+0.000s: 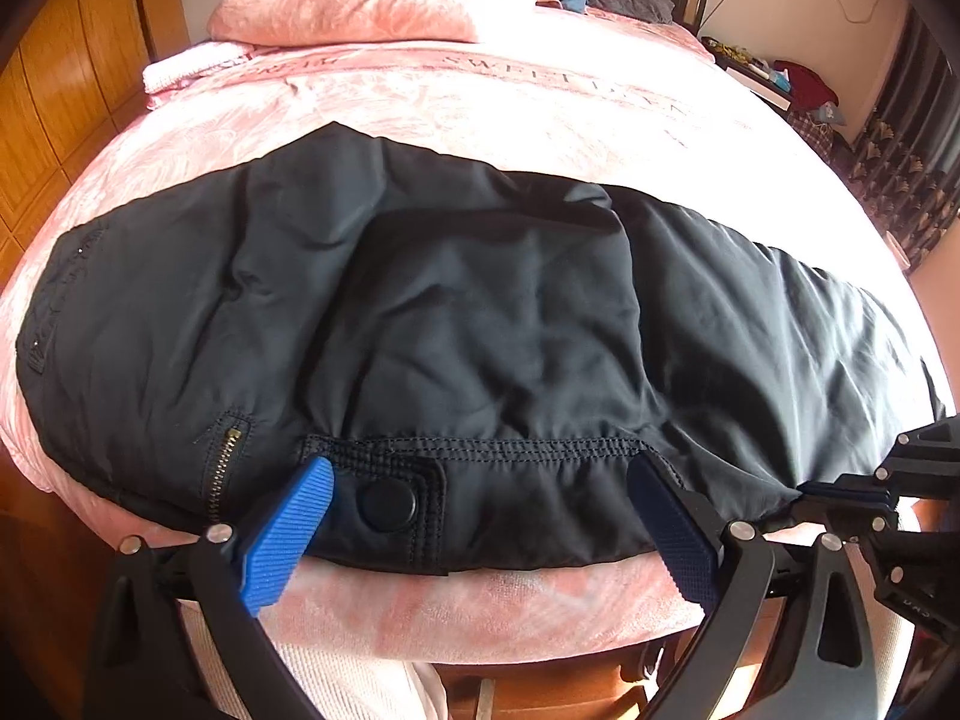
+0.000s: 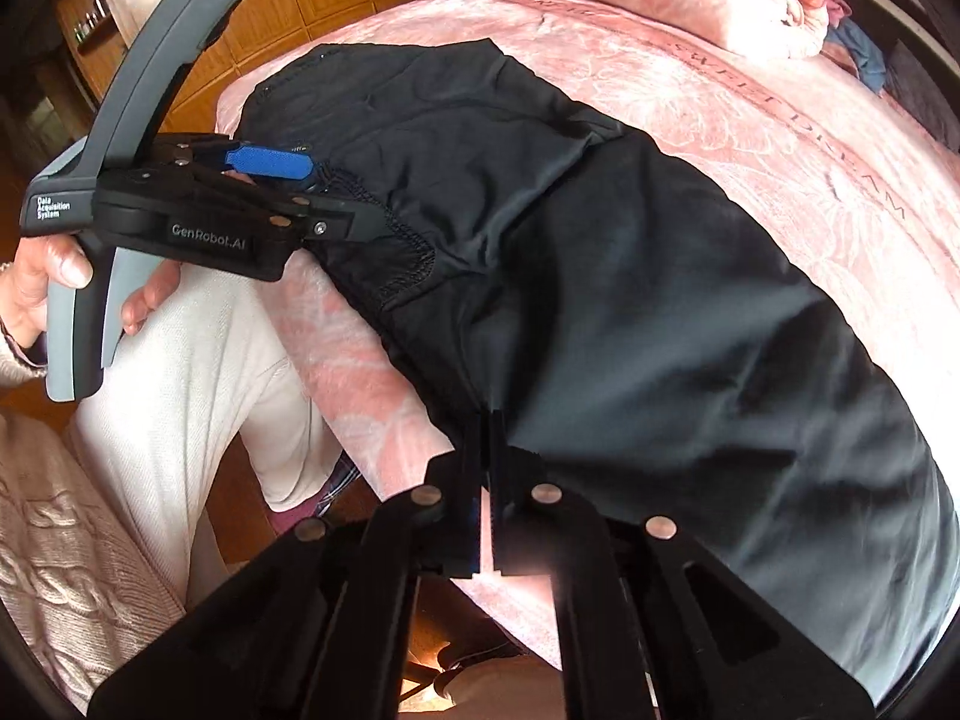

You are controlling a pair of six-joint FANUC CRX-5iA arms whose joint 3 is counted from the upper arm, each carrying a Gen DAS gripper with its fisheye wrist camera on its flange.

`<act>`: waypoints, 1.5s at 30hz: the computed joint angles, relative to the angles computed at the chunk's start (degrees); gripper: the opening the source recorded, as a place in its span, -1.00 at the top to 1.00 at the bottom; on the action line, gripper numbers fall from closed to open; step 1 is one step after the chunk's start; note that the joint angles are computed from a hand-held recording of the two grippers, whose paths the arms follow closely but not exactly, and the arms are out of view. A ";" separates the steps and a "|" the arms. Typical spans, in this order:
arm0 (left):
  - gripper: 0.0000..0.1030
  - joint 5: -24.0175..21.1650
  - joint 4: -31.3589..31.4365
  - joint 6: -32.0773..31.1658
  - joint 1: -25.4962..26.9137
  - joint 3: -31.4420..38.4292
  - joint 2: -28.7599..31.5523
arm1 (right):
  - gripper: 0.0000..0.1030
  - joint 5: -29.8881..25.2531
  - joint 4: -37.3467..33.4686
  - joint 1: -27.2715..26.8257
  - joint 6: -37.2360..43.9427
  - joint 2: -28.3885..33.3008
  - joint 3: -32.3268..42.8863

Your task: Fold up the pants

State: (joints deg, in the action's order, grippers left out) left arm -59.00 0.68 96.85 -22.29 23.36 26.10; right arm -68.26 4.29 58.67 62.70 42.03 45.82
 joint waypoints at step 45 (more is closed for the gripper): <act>0.01 -3.40 39.51 -4.63 22.97 -17.68 -2.01 | 0.19 22.28 13.98 0.17 -40.60 -12.07 -24.94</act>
State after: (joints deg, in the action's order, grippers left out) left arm -62.40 40.19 92.21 0.68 5.68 24.09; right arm -45.98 18.27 58.84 22.10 29.96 20.88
